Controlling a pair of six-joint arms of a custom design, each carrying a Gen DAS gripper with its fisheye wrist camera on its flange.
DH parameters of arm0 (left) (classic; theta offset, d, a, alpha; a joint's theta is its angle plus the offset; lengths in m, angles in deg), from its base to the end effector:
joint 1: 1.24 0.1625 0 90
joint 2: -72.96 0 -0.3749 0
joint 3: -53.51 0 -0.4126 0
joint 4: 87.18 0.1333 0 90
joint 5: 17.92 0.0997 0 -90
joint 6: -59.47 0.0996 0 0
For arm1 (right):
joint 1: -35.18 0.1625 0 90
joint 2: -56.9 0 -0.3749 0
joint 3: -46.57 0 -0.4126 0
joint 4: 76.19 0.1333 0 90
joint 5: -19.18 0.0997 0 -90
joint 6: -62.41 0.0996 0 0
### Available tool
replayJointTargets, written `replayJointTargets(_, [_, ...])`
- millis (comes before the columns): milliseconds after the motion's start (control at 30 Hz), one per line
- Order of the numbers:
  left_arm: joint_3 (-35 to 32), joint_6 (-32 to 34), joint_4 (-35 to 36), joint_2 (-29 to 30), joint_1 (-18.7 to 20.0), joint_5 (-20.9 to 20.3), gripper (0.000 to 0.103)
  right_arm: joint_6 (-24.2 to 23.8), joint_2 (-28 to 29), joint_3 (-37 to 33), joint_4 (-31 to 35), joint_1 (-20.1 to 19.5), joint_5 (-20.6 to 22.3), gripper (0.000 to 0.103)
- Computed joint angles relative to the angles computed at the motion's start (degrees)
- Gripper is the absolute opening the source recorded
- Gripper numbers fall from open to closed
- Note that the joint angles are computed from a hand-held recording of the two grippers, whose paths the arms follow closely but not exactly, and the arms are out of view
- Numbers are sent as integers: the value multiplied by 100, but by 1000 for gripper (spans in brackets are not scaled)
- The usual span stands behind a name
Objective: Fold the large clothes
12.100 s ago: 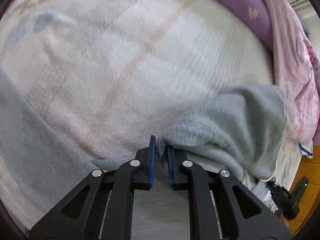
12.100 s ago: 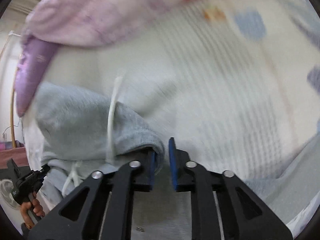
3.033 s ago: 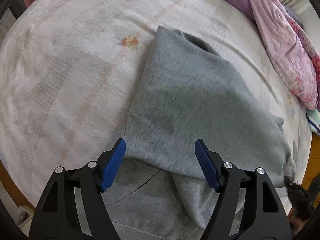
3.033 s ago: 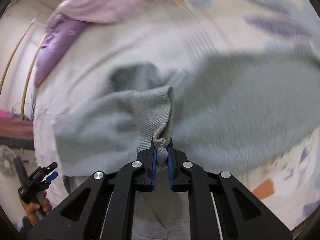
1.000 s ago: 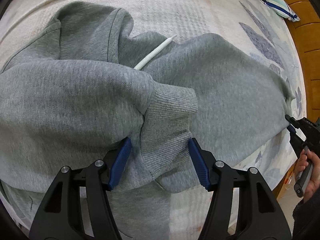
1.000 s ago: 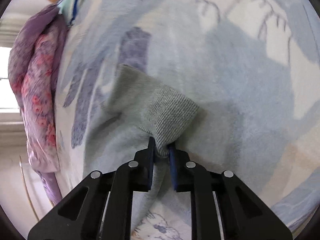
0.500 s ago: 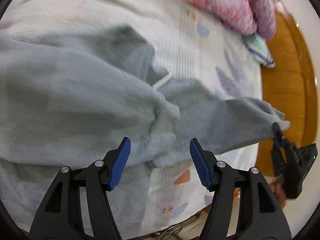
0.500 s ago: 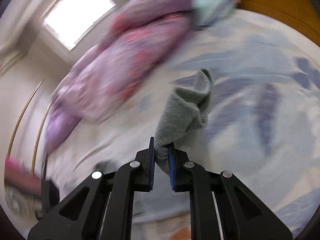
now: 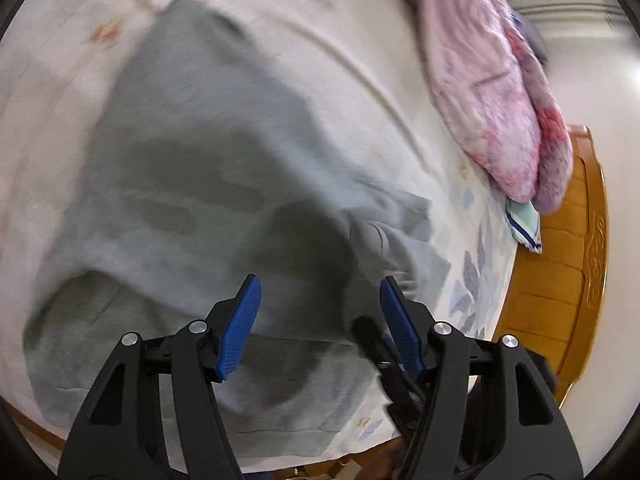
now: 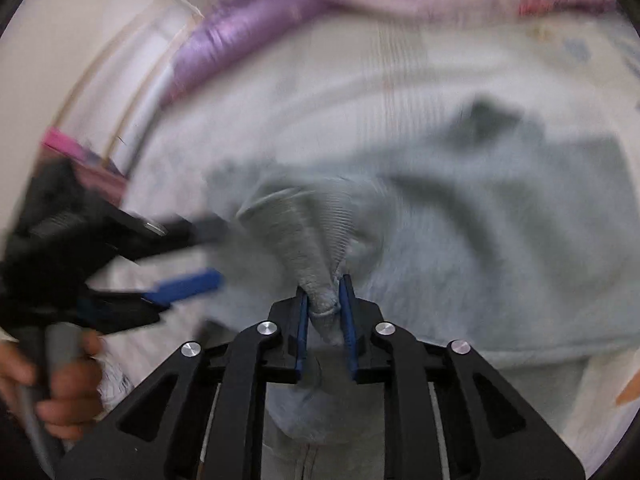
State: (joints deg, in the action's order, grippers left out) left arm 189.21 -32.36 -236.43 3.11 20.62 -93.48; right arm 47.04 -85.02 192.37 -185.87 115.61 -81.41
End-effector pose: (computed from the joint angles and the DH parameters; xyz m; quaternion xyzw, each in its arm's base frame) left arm -0.2993 -0.2905 0.0307 -0.1962 0.9708 -0.1136 0.0781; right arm 0.0736 -0.2549 0.2987 0.0372 -0.9857 0.1139 0.1188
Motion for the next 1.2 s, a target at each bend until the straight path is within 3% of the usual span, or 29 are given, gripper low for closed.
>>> replayJointTargets(100, [298, -187, -341, -61, 49, -155, 63, 84, -223, 9, 364, -264, 127, 26])
replayJointTargets(167, [393, -255, -592, 1, 30, -198, 63, -47, -370, -75, 632, -495, 267, 43])
replayJointTargets(200, [472, -289, -855, 50, 30, -222, 63, -67, -422, -105, 698, -526, 298, 58])
replayJointTargets(233, [531, -372, -1170, 161, 3, -254, 63, -231, -672, -96, 911, -646, 311, 61])
replayJointTargets(300, [564, -425, -1490, 339, -4, -284, 67, -434, -808, -110, 1003, -721, 271, 61])
replayJointTargets(367, [460, -380, -1411, 498, 15, -326, 67, -749, -1065, -200, 1245, -1140, 402, 61])
replayJointTargets(567, [170, -117, -438, 485, -109, 94, 67, -1391, -1318, -540, 1400, -2352, 715, 61])
replayJointTargets(667, [47, 105, -628, 749, 106, -176, 67, -1689, -1398, -753, 1432, -3021, 963, 61])
replayJointTargets(767, [-278, 424, -335, 1079, 193, -209, 63, -1825, -1413, -932, 1347, -3572, 1189, 61])
replayJointTargets(833, [-510, 596, 70, 1212, 207, -186, 27, -1993, -1439, -1073, 1349, -4015, 1406, 61])
replayJointTargets(900, [-643, 802, 382, 1225, 157, -73, 11, -1977, -1390, -1137, 1215, -4158, 1402, 61])
replayJointTargets(1033, [-657, 1154, 416, 811, -142, 363, 9, -1917, -1311, -1282, 1021, -4438, 1573, 61])
replayJointTargets(1167, [-603, 1479, 636, 1, -500, 918, 9, -1981, -1383, -1429, 1152, -4854, 2187, 61])
replayJointTargets(1200, [-575, 1326, 914, -177, -627, 1281, 9, -1962, -1392, -1458, 1214, -4903, 2307, 61])
